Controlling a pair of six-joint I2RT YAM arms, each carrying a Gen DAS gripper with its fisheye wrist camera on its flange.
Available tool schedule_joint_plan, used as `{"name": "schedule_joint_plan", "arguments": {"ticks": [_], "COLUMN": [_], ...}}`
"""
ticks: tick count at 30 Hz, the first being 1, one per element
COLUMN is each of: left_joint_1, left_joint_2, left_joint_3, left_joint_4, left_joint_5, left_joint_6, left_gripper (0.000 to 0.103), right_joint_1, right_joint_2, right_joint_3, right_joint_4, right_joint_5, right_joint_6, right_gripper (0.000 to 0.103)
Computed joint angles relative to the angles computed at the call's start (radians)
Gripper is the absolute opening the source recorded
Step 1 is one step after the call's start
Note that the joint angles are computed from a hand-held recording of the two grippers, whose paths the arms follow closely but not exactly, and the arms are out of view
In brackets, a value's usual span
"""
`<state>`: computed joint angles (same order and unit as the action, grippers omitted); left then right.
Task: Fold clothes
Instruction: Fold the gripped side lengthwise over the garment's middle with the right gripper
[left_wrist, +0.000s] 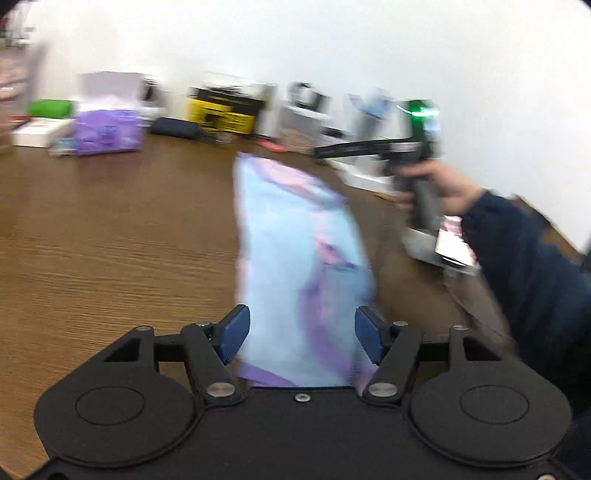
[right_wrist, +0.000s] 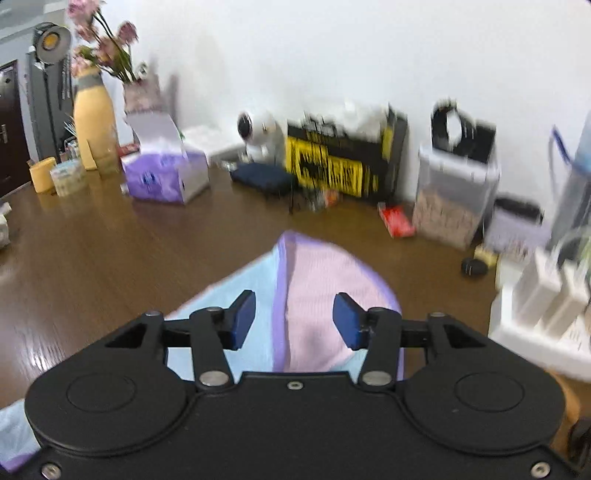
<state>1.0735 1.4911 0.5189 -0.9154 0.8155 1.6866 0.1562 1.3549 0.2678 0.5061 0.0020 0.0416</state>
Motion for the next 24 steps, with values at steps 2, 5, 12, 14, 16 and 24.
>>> {"name": "schedule_joint_plan", "arguments": {"ticks": [2, 5, 12, 14, 16, 24], "left_joint_1": [-0.085, -0.234, -0.372, -0.385, -0.376, -0.373], "left_joint_2": [-0.019, 0.033, 0.096, 0.102, 0.130, 0.131], "left_joint_3": [-0.056, -0.109, -0.106, -0.091, -0.076, -0.074], "left_joint_4": [0.186, 0.420, 0.524, 0.538, 0.551, 0.524], "left_joint_5": [-0.013, -0.068, -0.091, -0.098, -0.089, -0.068], "left_joint_6": [-0.160, -0.336, -0.391, -0.431, -0.431, -0.417], "left_gripper": [0.061, 0.058, 0.025, 0.015, 0.014, 0.007], "right_joint_1": [0.006, 0.067, 0.066, 0.057, 0.044, 0.018], "right_joint_2": [0.031, 0.255, 0.599, 0.668, 0.728, 0.828], "right_joint_3": [0.046, 0.149, 0.391, 0.474, 0.555, 0.634], "right_joint_4": [-0.006, 0.107, 0.156, 0.113, 0.052, 0.108], "right_joint_5": [-0.010, 0.125, 0.103, 0.095, 0.078, -0.011], "right_joint_6": [-0.015, -0.075, -0.093, -0.076, -0.049, 0.010], "right_gripper": [0.054, 0.054, 0.053, 0.053, 0.040, 0.004]}}
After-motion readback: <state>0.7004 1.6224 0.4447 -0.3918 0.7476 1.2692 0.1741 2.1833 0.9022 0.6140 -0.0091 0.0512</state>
